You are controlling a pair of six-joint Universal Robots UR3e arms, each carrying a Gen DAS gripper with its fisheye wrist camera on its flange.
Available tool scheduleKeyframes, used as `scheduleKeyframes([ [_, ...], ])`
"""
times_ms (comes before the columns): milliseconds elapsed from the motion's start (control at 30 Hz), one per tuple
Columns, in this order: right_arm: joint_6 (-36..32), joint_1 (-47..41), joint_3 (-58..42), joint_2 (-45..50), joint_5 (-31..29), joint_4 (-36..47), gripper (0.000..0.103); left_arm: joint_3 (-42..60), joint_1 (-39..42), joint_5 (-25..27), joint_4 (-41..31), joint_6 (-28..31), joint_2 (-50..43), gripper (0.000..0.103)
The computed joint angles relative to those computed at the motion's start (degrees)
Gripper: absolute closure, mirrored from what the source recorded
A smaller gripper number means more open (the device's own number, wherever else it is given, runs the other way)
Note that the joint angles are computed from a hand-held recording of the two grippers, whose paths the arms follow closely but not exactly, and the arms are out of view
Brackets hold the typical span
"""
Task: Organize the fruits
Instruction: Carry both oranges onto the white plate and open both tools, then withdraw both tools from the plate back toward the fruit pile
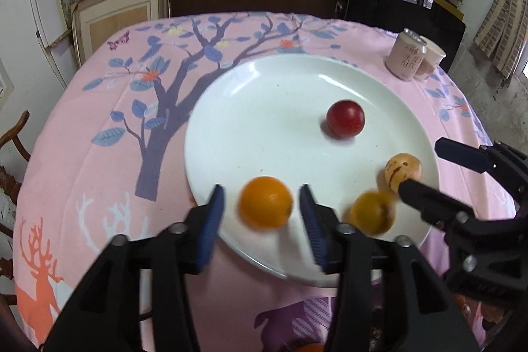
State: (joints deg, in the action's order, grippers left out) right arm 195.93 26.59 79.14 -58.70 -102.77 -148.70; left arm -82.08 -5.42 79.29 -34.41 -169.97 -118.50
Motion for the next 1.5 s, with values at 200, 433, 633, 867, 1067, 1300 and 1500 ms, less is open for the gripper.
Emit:
scheduleKeyframes([
  [200,3.4,1.2,12.4,-11.2,-2.4,-5.1,0.018,-9.2,2.0,-0.8,3.1,1.0,10.0,0.036],
  [433,11.4,8.2,30.1,-25.0,-12.1,-9.3,0.005,-33.2,8.6,-3.1,8.2,4.5,31.8,0.025],
  [633,22.9,14.8,43.8,-28.6,-16.7,-16.3,0.003,-56.6,18.6,-8.1,8.4,11.5,54.4,0.017],
  [867,27.0,19.0,50.7,-27.7,-17.1,-24.3,0.003,-66.4,18.9,-4.8,13.7,14.2,58.9,0.017],
  [1067,28.4,22.6,52.0,-22.3,-21.2,-31.6,0.003,-66.2,17.3,-4.1,16.9,14.3,53.2,0.016],
  [1300,26.8,24.2,47.8,-19.7,-22.9,-27.2,0.003,-65.1,15.3,-4.2,18.6,14.4,48.8,0.014],
  [1500,28.0,21.7,51.3,-21.9,-20.1,-29.8,0.003,-62.4,12.4,-1.2,23.4,11.6,42.0,0.004],
])
